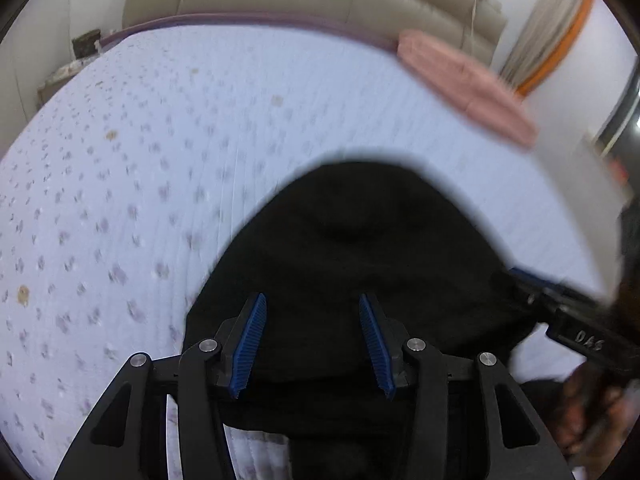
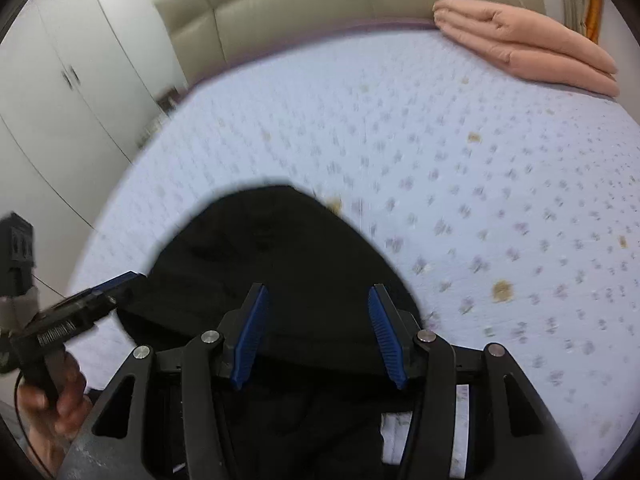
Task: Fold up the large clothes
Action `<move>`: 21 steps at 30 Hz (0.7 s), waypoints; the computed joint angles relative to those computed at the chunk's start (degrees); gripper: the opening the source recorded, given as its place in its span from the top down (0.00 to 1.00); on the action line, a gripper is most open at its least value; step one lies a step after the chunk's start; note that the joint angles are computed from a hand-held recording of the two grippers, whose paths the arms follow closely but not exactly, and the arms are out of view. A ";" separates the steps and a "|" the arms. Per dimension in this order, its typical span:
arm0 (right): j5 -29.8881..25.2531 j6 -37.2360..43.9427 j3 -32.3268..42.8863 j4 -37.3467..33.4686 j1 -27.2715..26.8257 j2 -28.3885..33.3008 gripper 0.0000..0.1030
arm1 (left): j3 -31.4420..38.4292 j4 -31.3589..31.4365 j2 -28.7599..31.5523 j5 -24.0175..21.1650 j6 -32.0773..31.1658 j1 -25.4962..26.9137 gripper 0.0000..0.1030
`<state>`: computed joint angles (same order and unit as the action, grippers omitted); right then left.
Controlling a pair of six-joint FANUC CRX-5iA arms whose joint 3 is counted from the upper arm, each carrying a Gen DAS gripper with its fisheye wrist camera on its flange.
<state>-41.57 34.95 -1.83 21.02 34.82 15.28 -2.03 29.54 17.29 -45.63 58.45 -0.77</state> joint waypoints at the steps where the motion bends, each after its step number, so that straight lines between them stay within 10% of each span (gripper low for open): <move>1: -0.46 0.20 -0.30 0.39 0.44 1.08 0.46 | -2.11 -0.83 -0.55 2.48 -0.31 -0.57 0.51; 10: 3.56 -10.72 -8.45 14.05 2.59 1.32 0.46 | -12.13 6.74 -4.11 13.77 -8.80 -1.81 0.51; 21: 3.04 -4.23 4.91 8.64 1.13 6.47 0.46 | -15.50 11.99 -5.03 17.73 -13.41 -2.49 0.51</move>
